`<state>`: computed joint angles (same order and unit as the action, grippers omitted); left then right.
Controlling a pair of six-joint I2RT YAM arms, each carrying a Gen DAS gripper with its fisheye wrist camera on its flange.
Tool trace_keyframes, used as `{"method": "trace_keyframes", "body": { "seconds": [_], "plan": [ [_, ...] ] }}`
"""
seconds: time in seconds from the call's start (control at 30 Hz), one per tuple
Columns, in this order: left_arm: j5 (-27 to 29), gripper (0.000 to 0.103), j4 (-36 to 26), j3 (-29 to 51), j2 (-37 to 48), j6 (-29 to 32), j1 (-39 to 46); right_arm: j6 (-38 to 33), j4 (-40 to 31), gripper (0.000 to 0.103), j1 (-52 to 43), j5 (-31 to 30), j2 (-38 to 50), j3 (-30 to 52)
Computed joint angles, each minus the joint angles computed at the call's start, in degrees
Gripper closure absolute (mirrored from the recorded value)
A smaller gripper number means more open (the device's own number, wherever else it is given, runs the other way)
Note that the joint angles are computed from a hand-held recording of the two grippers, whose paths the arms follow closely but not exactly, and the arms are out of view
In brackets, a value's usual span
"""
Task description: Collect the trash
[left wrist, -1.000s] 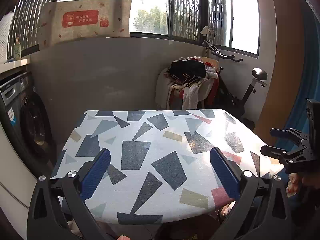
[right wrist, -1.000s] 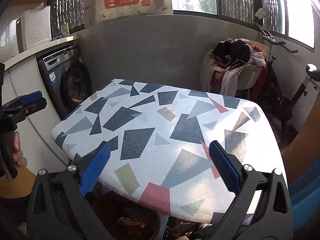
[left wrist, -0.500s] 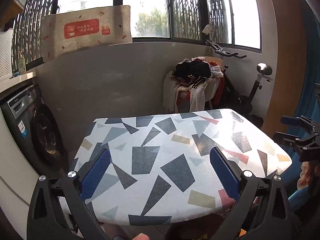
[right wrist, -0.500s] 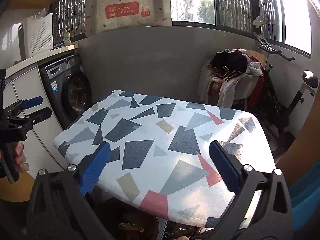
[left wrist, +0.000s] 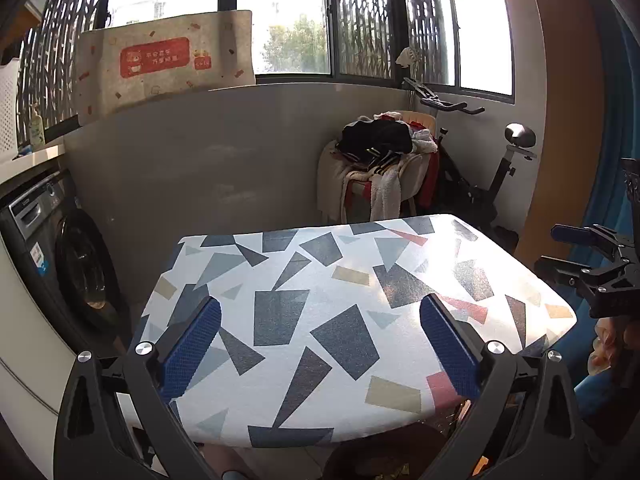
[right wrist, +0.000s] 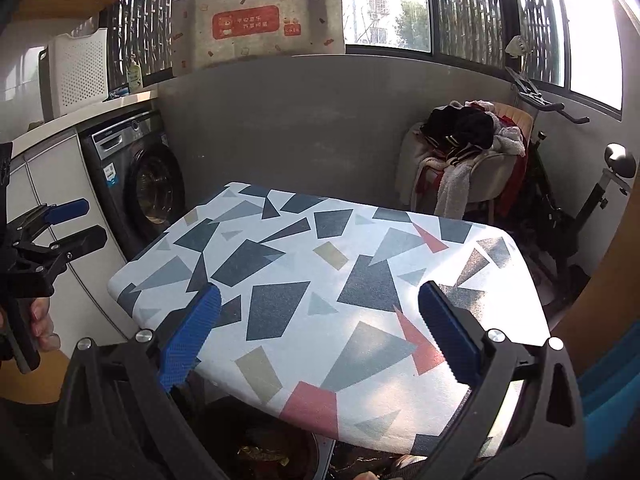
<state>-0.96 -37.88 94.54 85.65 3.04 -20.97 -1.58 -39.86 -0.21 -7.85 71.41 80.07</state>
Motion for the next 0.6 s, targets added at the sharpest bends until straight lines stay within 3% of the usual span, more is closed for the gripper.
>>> {"method": "trace_keyframes", "body": {
  "seconds": [0.6],
  "plan": [
    [-0.5,0.006,-0.4,-0.2,0.2,0.1,0.6,0.1,-0.3,0.006,0.8,0.7,-0.1,-0.1]
  ]
}}
